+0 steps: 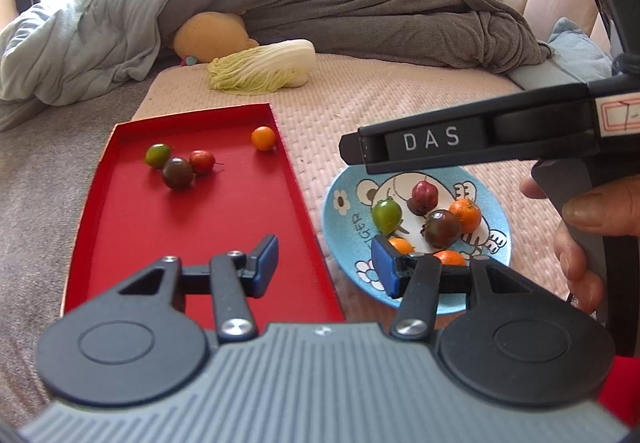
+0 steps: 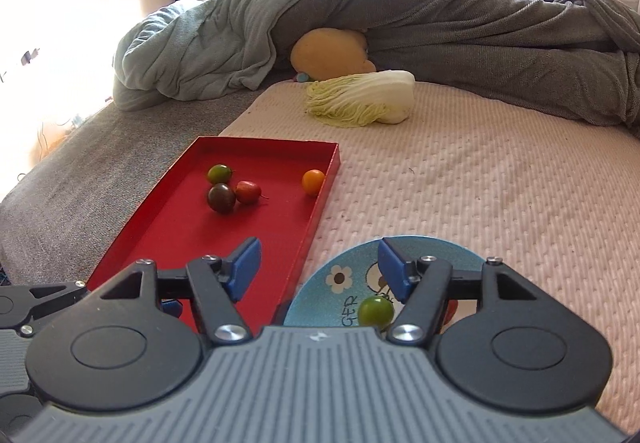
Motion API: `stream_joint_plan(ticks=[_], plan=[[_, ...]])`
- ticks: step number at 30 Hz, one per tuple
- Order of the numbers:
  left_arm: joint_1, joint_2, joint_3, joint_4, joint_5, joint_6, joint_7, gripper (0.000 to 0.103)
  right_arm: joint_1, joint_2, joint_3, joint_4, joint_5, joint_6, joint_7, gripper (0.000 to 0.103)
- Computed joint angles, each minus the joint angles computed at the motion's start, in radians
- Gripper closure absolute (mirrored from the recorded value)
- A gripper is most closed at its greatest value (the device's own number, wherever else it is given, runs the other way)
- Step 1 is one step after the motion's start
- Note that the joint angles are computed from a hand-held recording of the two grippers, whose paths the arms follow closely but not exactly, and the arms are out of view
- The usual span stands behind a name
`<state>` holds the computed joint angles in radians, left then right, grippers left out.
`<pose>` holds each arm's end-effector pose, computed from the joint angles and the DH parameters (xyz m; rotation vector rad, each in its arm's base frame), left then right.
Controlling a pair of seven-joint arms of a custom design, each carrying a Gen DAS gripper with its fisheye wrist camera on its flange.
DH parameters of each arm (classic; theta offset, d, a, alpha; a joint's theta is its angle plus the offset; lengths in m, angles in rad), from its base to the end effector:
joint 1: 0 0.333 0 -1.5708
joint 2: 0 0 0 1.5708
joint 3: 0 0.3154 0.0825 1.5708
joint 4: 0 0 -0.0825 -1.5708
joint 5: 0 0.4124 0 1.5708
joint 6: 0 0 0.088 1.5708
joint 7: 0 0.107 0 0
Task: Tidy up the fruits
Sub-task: 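Move both tools back over the red tray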
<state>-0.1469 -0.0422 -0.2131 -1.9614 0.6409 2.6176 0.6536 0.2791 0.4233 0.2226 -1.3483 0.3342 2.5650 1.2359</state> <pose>0.5746 -0.2328 0.5580 -1.8141 1.6290 -0.7577 0.6867 0.3289 0.5777 -2.0110 1.0948 -0.2851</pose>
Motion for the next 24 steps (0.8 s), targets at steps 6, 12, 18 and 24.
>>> stream_joint_plan(ticks=[6,12,18,24], plan=[[0.021,-0.038,0.002,-0.040,0.004,-0.004,-0.026,0.049,0.023,0.019,0.009,0.030,-0.014,-0.010,-0.007,0.033],[0.050,-0.062,-0.004,-0.069,0.007,-0.010,-0.037,0.049,0.043,0.051,0.015,0.076,-0.026,-0.029,-0.004,0.033],[0.082,-0.081,-0.002,-0.090,0.014,-0.010,-0.052,0.049,0.062,0.083,0.020,0.121,-0.036,-0.045,0.000,0.033],[0.108,-0.088,-0.001,-0.104,0.018,-0.003,-0.058,0.049,0.080,0.115,0.018,0.164,-0.054,-0.058,0.008,0.033]])
